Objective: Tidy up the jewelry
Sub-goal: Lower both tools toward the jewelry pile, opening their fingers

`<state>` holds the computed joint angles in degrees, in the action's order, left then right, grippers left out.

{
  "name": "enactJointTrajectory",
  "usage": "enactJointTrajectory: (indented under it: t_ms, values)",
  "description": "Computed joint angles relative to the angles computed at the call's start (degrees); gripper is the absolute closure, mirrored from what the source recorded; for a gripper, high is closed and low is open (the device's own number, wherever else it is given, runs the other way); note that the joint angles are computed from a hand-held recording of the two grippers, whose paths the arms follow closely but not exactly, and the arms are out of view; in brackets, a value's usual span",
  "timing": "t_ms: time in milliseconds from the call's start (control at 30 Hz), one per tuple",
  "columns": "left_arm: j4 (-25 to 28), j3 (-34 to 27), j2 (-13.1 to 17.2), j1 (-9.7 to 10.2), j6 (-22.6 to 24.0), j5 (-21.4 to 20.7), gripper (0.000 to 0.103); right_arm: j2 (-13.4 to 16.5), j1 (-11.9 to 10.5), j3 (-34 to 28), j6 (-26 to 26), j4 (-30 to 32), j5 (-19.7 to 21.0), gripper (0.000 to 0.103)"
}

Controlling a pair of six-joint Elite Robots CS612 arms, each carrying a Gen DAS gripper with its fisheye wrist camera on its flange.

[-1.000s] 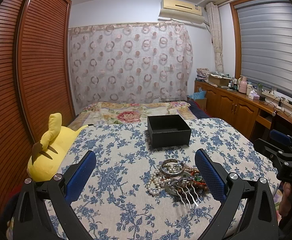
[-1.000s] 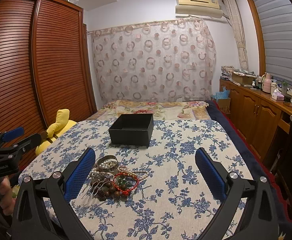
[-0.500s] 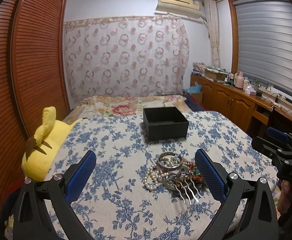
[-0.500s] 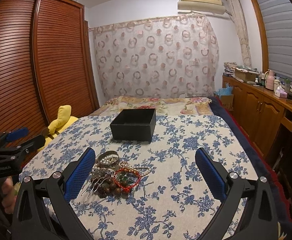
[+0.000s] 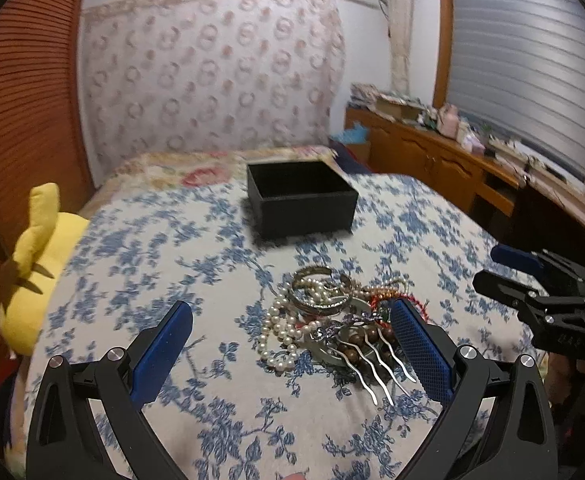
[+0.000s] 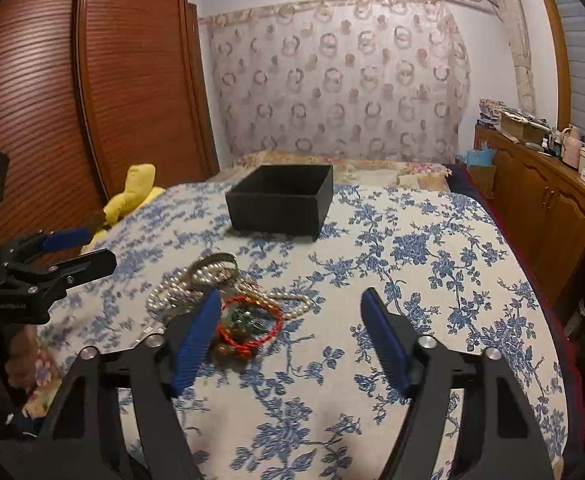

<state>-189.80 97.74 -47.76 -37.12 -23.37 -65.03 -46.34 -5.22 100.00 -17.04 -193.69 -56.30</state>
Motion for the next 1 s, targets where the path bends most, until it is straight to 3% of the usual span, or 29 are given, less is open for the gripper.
enactJointTrajectory:
  t_ms: [267,533,600,667,867,933,1000]
  values:
    - [5.08,-4.38,2.15,2.21,1.7,-7.5,0.008,0.88,0.39,-2.55,-3.67,7.22,1.28,0.039]
    - [11.53,-8.85,4.06,3.64,4.19,-13.77,0.018,1.13,0.85,-3.15,-6.37,10.46,0.58,0.039]
    - [13.81,-10.31,4.67,3.96,4.66,-15.01,0.027,1.12,0.88,-3.2,-6.73,11.04,0.62,0.039]
    - [15.65,-11.65,5.27,4.36,5.1,-16.83,0.029,1.06,0.91,-3.16,-7.04,11.29,0.48,0.039]
    - [19.29,-14.07,6.34,4.71,5.81,-17.47,0.037,1.1,1.02,-3.17,-7.94,12.14,0.13,0.039]
    - [20.17,-14.55,6.54,4.72,5.86,-16.95,0.045,1.16,1.1,-3.35,-8.61,12.76,-0.02,0.039]
    - [20.12,-14.56,6.55,4.85,6.02,-17.0,0.046,1.22,1.2,-3.62,-9.37,13.72,0.0,0.039]
